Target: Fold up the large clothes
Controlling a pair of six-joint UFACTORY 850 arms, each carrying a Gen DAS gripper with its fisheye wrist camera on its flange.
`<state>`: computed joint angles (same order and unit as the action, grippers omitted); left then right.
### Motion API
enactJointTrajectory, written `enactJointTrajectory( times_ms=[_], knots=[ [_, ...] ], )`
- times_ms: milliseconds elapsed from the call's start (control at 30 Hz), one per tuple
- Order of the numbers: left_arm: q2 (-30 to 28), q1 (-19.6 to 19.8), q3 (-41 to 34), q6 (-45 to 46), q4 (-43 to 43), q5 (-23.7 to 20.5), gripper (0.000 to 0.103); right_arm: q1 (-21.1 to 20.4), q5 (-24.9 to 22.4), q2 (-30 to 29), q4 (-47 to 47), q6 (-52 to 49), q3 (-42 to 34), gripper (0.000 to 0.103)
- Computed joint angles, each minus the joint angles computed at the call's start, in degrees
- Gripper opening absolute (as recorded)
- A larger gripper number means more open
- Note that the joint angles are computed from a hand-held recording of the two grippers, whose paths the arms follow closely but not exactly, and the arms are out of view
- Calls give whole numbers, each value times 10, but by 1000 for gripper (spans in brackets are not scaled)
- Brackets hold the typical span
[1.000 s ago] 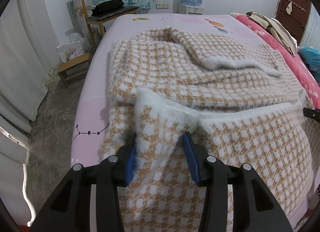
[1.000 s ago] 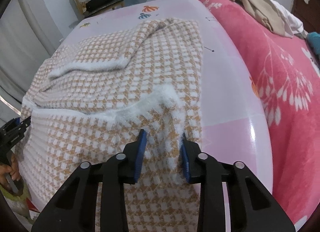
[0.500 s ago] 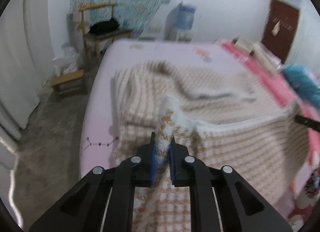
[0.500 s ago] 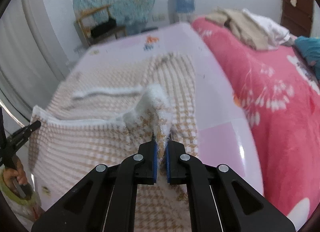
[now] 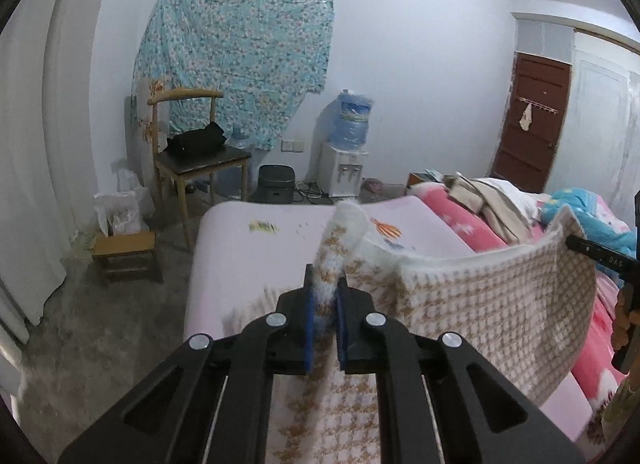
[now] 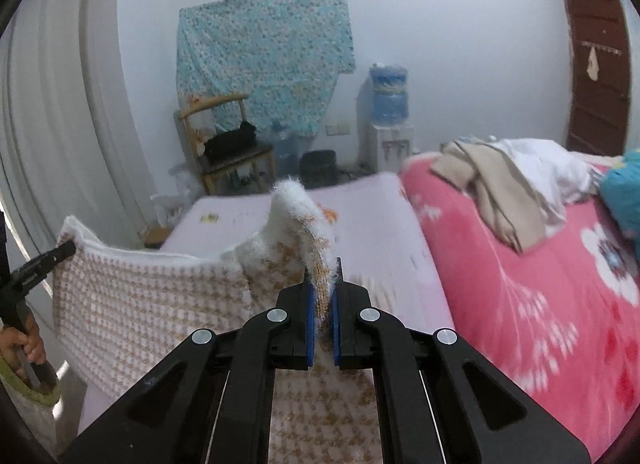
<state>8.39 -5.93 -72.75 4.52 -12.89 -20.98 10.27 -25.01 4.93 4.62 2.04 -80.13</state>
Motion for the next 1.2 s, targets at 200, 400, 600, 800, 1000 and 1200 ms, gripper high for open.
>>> enactJointTrajectory(
  times_ms=[200, 400, 600, 800, 1000, 1200],
  knots=[
    [-194, 26, -163, -18, 4, -110, 9, -29, -89, -195, 94, -80, -172, 6],
    [-270, 57, -206, -85, -17, -205, 27, -43, -203, -295, 39, 12, -243, 37],
    [-244, 54, -196, -20, -69, -153, 34, -50, -138, -254, 177, -120, -206, 46],
    [-317, 47, -252, -46, -75, -223, 36, -48, -214, -330, 223, -111, -264, 38],
    [-283, 56, -222, -197, 52, -185, 36, -58, -156, -279, 80, 50, -209, 35],
    [-159, 30, -116, -131, 63, -142, 40, -32, -80, -126, 81, -6, -54, 47]
  ],
)
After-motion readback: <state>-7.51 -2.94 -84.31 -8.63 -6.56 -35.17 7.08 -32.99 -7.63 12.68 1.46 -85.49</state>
